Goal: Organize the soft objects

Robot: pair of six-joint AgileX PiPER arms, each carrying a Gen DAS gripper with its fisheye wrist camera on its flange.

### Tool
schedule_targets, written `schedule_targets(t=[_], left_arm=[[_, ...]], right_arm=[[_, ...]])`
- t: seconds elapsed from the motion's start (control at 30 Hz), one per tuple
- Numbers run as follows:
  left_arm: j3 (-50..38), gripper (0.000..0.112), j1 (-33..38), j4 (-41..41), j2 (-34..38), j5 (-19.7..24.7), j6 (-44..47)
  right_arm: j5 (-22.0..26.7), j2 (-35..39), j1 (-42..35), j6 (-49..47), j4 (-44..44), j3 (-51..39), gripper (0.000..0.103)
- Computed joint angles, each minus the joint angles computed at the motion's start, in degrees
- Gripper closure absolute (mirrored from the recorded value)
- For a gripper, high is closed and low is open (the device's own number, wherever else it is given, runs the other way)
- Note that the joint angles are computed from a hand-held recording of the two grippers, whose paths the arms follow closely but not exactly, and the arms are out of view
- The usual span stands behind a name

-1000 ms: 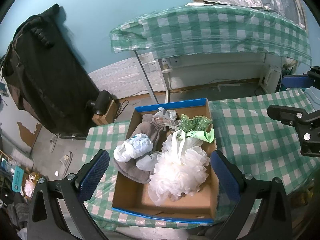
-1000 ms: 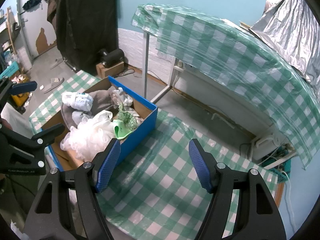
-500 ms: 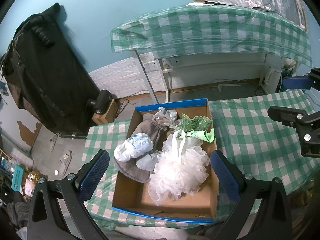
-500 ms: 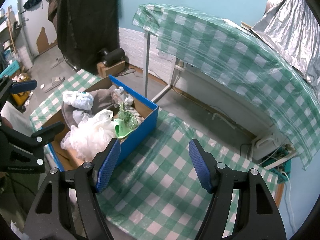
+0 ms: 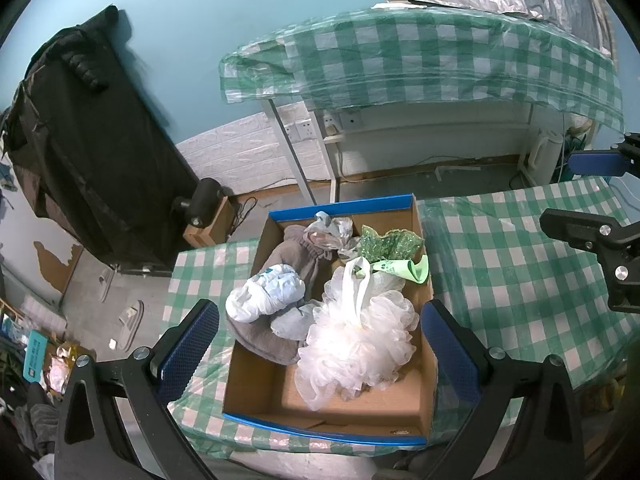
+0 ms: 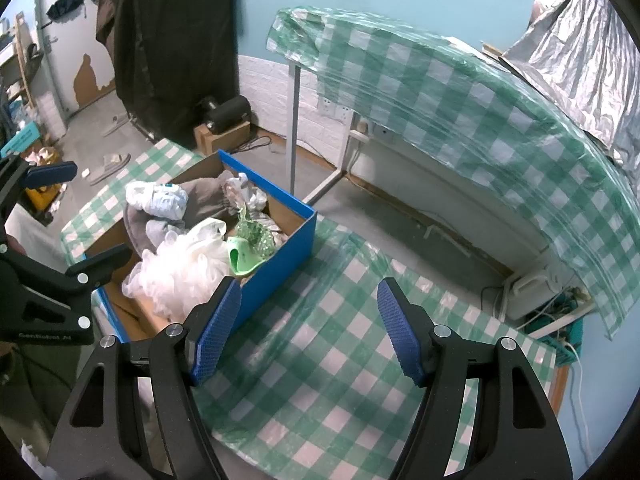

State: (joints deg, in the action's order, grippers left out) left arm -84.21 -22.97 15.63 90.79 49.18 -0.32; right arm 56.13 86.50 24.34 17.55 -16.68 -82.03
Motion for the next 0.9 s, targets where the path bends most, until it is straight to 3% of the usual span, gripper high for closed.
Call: schedule_targets(t=[0.9], left_arm=[[1.03, 0.01, -0.56, 0.67, -0.31, -0.27, -0.75]], right_arm=[[0.12, -0.2, 0.86, 0.91, -0.28, 0.47, 0.033]])
